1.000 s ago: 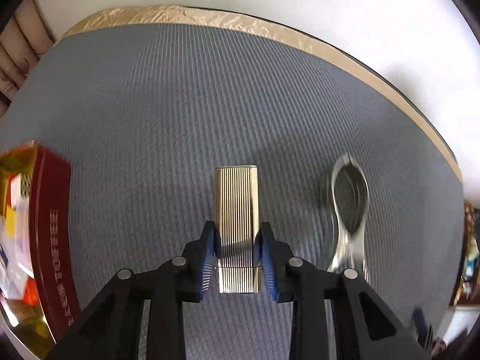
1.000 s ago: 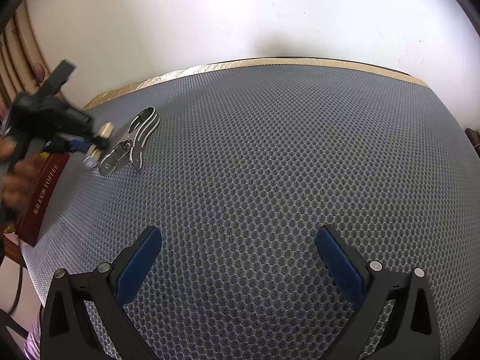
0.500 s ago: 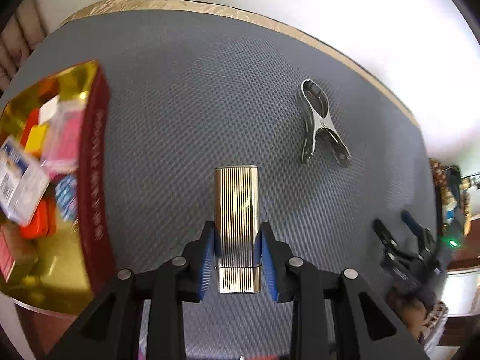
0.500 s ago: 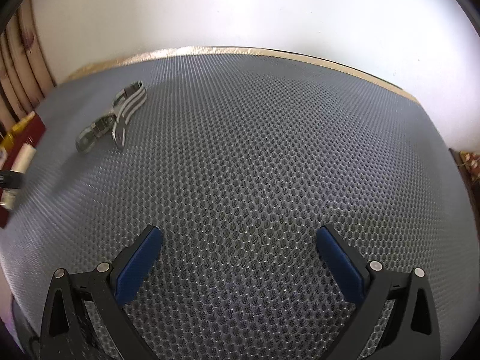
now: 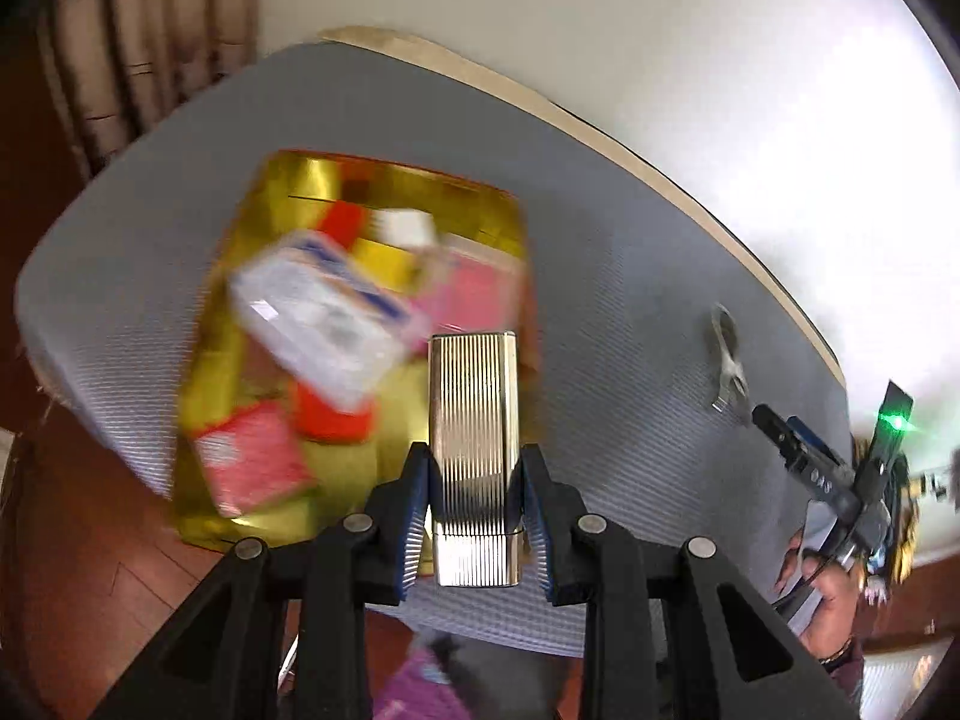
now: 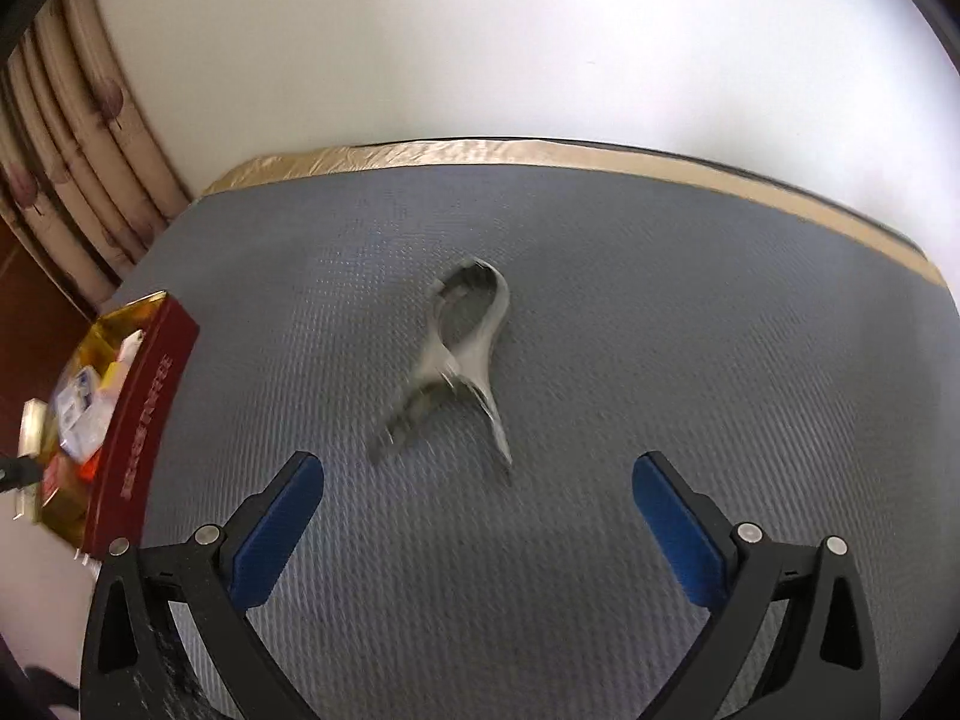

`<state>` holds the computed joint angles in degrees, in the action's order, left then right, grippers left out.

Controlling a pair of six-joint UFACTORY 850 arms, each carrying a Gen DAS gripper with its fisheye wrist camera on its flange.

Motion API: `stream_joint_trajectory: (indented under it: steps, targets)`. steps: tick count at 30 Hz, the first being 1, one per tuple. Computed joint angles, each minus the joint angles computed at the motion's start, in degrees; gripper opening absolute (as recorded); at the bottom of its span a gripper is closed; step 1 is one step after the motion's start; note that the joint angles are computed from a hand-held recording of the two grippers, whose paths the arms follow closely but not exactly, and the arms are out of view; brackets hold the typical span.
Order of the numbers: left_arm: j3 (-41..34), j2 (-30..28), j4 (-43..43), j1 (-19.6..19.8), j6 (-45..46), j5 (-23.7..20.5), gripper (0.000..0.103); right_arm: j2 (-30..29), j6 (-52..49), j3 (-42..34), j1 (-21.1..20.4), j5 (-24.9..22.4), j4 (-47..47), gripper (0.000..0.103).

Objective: Organize rigid objects
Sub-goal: 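Carry the gold bar into the tin with the left gripper while the right grasps the silver clip, then lower the silver clip into the tin and open the right gripper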

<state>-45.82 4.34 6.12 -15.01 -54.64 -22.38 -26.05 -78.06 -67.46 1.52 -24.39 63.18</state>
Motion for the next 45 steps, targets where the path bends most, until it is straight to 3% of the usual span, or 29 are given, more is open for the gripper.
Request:
stream_joint_trajectory:
  steps: [4,7,15,20,24,27,30,35,39,45]
  targets:
    - [1.82,0.33,5.03,1.14,-4.95,-0.22,0.029,-4.44,15.83,-5.55,3.32,1.38,-10.72,0.102]
    - [2.19,-0.28,2.31,2.04,-1.58,0.53,0.029,-7.36,26.3,-8.74,5.04,2.89,-19.07,0.102]
    - [-2.14,-8.2,4.93,-2.05,-2.2,2.7,0.03,-11.21,39.66,-12.05,8.03,6.36,-31.81,0.094]
    - [-4.37,-12.18,5.09,-3.27,-0.16,1.82,0.03,-12.05,38.89,-13.17,7.66,5.75,-33.02,0.094]
    - [-5.42,-13.53,12.75,-4.9,-6.79,0.17,0.03,-12.54,39.18,-13.77,8.06,6.65,-34.54,0.088]
    - [-5.33,-13.11,20.66,-6.05,-14.54,-1.62,0.032,-12.14,34.89,-13.18,8.26,7.47,-31.82,0.07]
    - [-4.43,-11.67,26.12,-6.71,-20.53,-2.98,0.033,-11.61,33.0,-12.96,8.24,7.32,-30.39,0.033]
    - [-0.81,-8.05,33.11,-7.08,-32.08,-3.27,0.035,-11.43,29.98,-13.04,7.59,5.17,-26.66,0.033]
    - [1.72,-6.12,40.17,-8.41,-42.79,-7.36,0.036,-10.98,24.81,-12.91,6.22,0.19,-18.13,0.033]
    - [5.43,-2.82,40.51,-7.6,-45.9,-8.59,0.036,-8.03,18.06,-10.08,4.59,-6.85,-7.08,0.033]
